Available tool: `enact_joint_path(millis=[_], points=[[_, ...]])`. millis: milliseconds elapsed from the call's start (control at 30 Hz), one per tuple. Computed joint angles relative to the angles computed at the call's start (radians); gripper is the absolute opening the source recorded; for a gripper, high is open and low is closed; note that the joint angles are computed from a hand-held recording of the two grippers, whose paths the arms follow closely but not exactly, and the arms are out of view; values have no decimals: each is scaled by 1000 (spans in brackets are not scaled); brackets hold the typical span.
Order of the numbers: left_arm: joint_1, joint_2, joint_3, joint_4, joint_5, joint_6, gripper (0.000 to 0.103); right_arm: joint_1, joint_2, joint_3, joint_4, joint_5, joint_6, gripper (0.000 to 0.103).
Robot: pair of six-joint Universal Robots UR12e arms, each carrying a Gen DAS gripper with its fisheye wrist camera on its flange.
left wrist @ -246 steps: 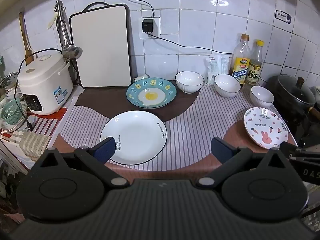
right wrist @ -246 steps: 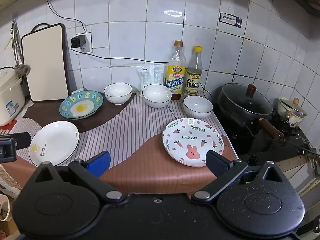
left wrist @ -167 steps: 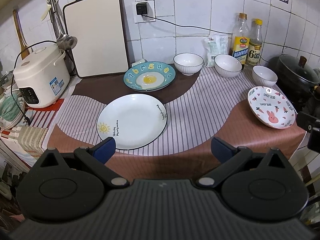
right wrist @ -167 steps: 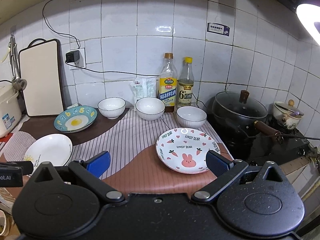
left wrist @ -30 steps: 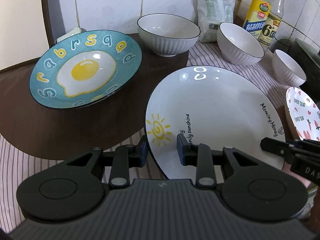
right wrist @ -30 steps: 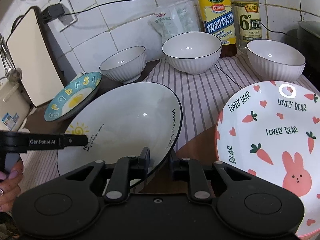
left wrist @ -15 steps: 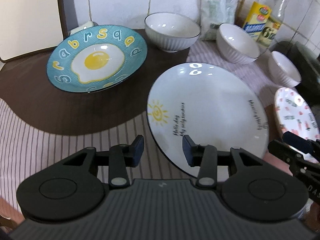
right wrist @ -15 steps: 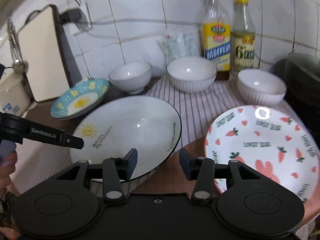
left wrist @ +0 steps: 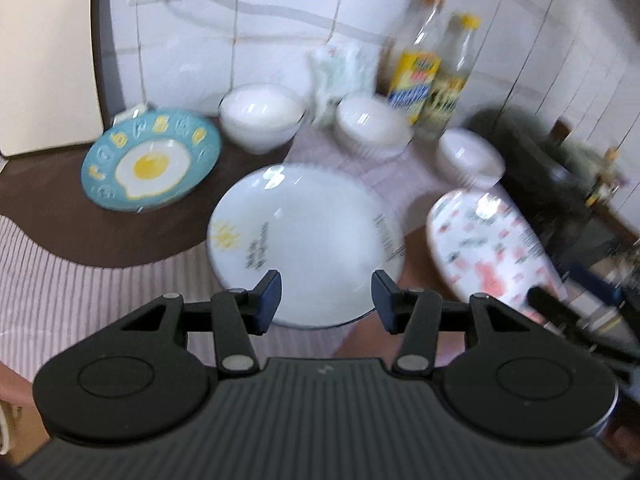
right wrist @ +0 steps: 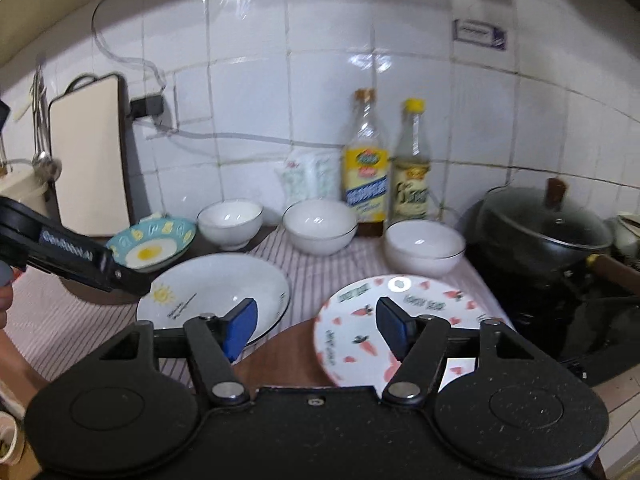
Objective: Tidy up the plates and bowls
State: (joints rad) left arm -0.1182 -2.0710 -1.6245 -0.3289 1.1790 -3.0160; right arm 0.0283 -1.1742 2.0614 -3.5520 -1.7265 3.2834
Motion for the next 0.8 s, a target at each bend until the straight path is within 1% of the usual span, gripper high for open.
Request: enact_joint_path(millis=[100, 233, 267, 367, 433, 500, 567, 633, 667, 700, 733, 800], points=[[-5, 16, -18, 51, -43, -34, 49, -4, -8, 25, -64, -24, 19, 73], [-27, 27, -31, 102, -50, -35, 53, -14, -11, 47, -104, -51, 45, 74], [-36, 28, -33, 107, -43, -34, 53, -13, -6, 51, -122, -70, 57, 74], [-56, 28, -38, 123, -43, -60, 53, -8, 31, 53, -223, -165, 103, 74], [-71, 23, -42, 133, -40, -57, 53, -9, 47, 51, -240, -209, 136, 74], [-90, 16, -39, 129, -25, -32, 53, -19, 62, 54, -262, -217, 164, 74], [-108, 4, -36, 139, -8, -23, 53, -33, 79, 54, -272, -209, 195, 74], [-125, -13, -33, 163, 14, -33, 54, -44, 92, 50, -260, -203, 233, 74], [-133, -22, -32, 177, 29, -41, 55, -46, 103, 46, -260, -211, 253, 74], [-140, -32, -30, 189, 44, -49, 56, -43, 124, 36, -267, -237, 277, 74], [-147, -42, -28, 196, 59, -55, 57, -40, 139, 29, -273, -254, 286, 74], [-158, -59, -24, 206, 90, -57, 57, -42, 163, 18, -257, -251, 289, 74]])
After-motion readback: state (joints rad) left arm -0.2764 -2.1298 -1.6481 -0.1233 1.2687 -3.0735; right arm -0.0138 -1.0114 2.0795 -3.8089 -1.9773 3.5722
